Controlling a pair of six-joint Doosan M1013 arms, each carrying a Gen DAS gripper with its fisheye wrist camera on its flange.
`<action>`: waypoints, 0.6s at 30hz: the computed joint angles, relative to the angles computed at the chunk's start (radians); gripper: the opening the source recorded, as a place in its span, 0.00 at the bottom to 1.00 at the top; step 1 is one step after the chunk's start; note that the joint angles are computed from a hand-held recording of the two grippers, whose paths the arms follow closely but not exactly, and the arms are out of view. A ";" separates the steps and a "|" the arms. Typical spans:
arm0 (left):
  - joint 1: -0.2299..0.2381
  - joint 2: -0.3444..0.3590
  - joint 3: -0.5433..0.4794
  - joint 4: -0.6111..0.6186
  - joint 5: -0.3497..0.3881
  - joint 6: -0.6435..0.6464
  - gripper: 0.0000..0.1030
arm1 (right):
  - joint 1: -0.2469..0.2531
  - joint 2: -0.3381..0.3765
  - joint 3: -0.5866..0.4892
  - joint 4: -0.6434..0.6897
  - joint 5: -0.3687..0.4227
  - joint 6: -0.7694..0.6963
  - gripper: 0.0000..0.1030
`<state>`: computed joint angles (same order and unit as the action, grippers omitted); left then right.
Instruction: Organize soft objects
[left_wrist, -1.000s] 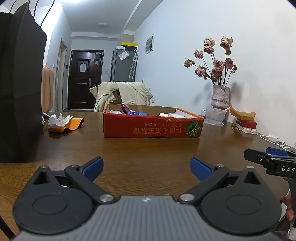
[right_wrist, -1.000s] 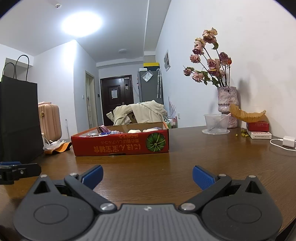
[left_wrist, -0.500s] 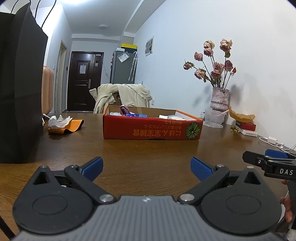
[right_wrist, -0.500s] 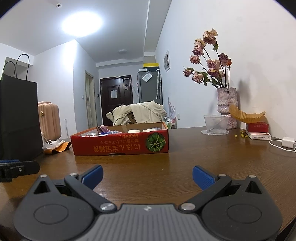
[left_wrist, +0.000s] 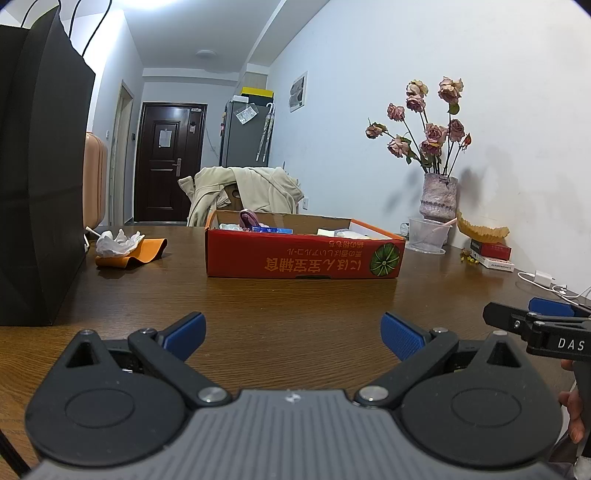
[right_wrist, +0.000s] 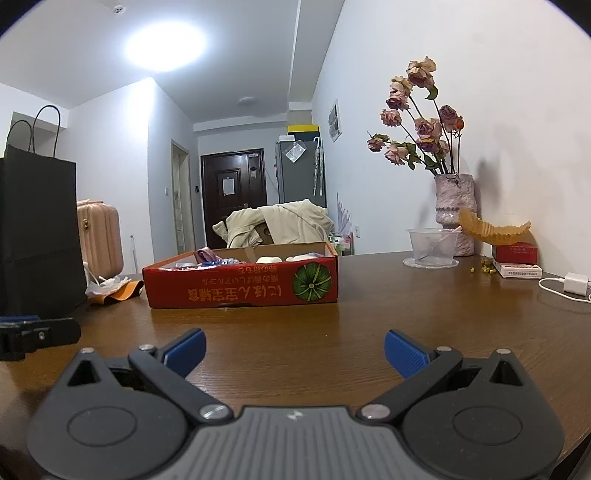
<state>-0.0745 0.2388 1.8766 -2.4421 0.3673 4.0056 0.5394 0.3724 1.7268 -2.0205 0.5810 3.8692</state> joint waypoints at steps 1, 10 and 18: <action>0.000 -0.001 0.000 -0.003 0.000 0.002 1.00 | 0.001 0.000 0.000 -0.001 0.001 0.001 1.00; -0.001 -0.002 0.002 -0.008 0.000 0.008 1.00 | 0.000 0.000 0.000 0.003 0.000 -0.003 1.00; -0.001 -0.003 0.002 -0.011 0.001 0.015 1.00 | 0.002 -0.001 0.001 0.006 0.004 -0.002 1.00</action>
